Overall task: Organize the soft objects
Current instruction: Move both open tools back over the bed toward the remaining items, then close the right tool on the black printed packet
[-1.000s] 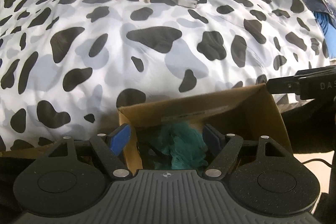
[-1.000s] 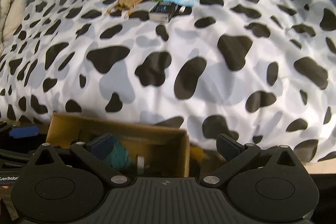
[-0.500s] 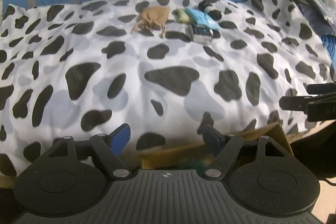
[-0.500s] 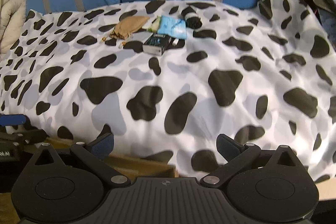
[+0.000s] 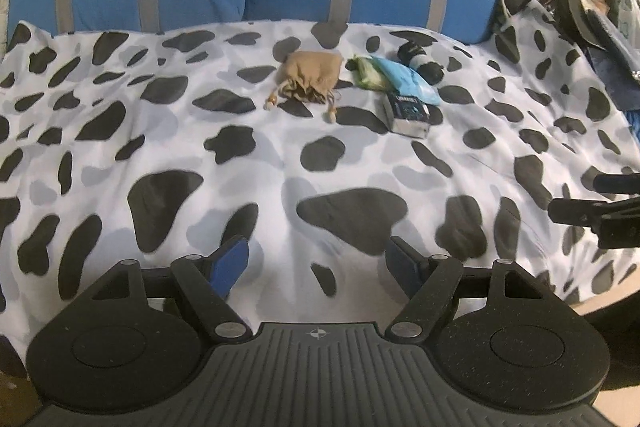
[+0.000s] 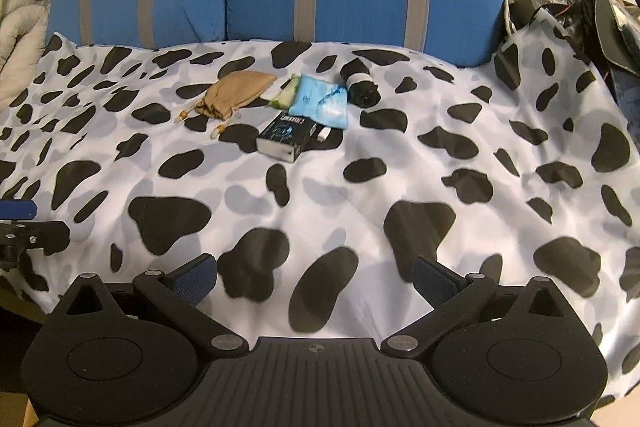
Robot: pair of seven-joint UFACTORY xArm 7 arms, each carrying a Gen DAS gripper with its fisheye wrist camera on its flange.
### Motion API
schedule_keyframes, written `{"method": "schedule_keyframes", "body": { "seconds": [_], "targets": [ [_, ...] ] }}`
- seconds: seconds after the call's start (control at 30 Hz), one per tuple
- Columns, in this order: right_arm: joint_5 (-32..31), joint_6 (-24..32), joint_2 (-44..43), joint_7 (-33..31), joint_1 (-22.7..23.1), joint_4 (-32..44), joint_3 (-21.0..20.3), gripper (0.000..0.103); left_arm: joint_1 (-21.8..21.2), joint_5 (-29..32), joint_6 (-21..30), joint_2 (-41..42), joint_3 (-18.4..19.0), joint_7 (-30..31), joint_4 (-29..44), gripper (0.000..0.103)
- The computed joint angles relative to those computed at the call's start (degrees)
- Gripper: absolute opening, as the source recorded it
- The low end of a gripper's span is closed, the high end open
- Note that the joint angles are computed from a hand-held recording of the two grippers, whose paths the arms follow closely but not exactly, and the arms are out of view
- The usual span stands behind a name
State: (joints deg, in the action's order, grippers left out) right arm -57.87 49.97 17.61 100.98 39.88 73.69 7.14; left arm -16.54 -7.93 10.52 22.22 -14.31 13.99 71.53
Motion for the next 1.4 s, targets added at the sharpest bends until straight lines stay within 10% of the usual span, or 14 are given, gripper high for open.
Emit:
{"method": "schedule_keyframes", "body": {
  "seconds": [1.4],
  "targets": [
    [13.7, -15.2, 25.2, -26.6, -3.6, 27.5, -12.6, 0.103, -1.9, 2.0, 7.9, 16.1, 1.8, 0.3, 23.6, 0.075]
  ]
}}
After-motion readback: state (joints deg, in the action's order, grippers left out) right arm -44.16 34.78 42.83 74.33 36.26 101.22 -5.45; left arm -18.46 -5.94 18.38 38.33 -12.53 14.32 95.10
